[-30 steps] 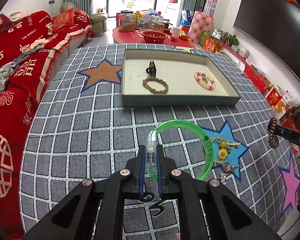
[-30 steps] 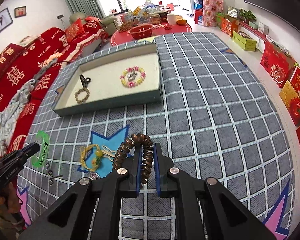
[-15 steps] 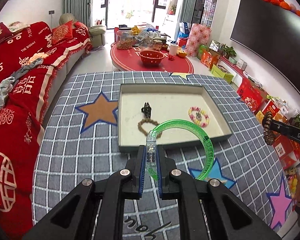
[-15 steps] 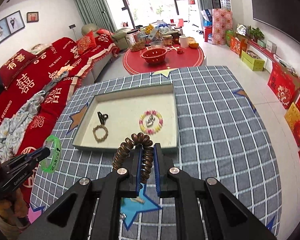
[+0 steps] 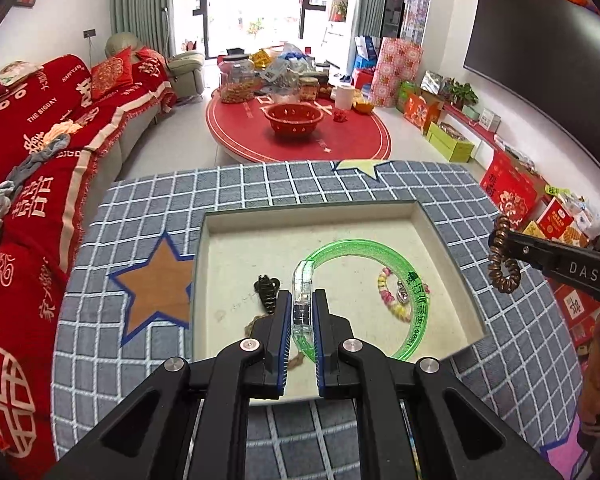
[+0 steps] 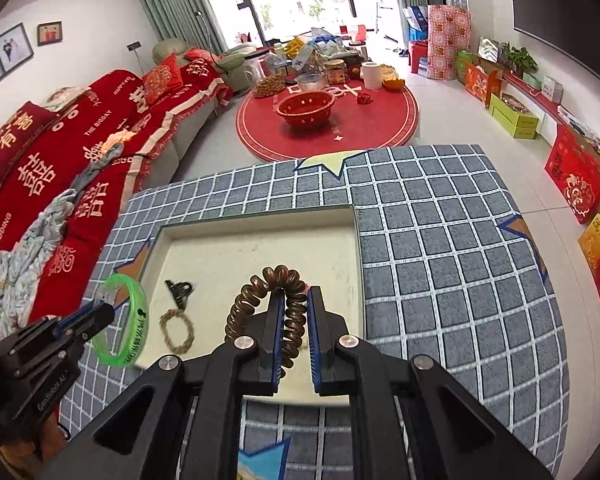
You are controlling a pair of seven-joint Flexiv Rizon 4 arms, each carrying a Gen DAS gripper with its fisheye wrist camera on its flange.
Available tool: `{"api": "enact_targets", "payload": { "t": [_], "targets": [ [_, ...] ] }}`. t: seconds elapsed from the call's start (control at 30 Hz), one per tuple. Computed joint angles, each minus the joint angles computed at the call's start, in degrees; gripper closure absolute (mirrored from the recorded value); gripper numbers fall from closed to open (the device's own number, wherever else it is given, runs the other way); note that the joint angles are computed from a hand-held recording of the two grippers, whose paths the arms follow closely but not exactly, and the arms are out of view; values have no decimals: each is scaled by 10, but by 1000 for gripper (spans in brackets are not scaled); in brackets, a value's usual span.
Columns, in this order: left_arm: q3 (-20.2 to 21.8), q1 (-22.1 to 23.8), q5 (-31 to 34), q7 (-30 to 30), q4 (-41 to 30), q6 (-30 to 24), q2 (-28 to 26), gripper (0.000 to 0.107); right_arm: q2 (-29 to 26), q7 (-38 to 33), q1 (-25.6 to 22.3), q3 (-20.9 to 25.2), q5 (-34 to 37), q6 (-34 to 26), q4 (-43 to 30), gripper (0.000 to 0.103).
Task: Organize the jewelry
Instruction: 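Carry the bangle and bead bracelet into the tray and open both tools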
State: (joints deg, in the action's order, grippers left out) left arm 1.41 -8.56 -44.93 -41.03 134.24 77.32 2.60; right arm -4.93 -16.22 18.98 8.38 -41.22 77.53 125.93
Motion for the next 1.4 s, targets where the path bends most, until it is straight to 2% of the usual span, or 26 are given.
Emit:
{"api": "enact_targets", "payload": {
  "t": [0.27, 0.43, 0.63, 0.77, 0.93, 0.97, 1.03, 1.1, 1.23, 1.33, 1.4],
  "targets": [
    [-35, 18, 34, -31, -38, 30, -90, 84, -90, -21, 18, -33, 22, 9, -51, 91],
    [-46, 30, 100, -70, -50, 51, -127, 84, -129, -32, 36, -57, 30, 12, -74, 91],
    [-44, 38, 184, -131, -52, 64, -143, 84, -157, -56, 46, -67, 54, 3, -92, 91],
    [-22, 26, 262, -179, -54, 79, -149, 84, -168, -83, 44, -56, 85, -6, -99, 91],
    [-4, 22, 329, -228, -67, 69, -149, 84, -170, -87, 54, -63, 96, -11, -100, 90],
    [-3, 23, 338, -235, -69, 67, -148, 83, -170, -92, 52, -60, 102, -14, -102, 88],
    [0, 23, 355, -250, -69, 68, -145, 83, -169, -106, 48, -52, 116, -19, -106, 78],
    [-1, 26, 365, -257, -65, 72, -138, 83, -165, -102, 54, -59, 112, -19, -104, 51],
    [-19, 40, 353, -246, -55, 80, -125, 83, -154, -100, 57, -61, 106, -14, -100, 46],
    [-20, 41, 352, -245, -50, 84, -118, 83, -147, -92, 55, -61, 110, 3, -95, 37],
    [-27, 46, 339, -235, -42, 85, -109, 83, -137, -76, 58, -67, 106, 17, -84, 36]
  ]
}}
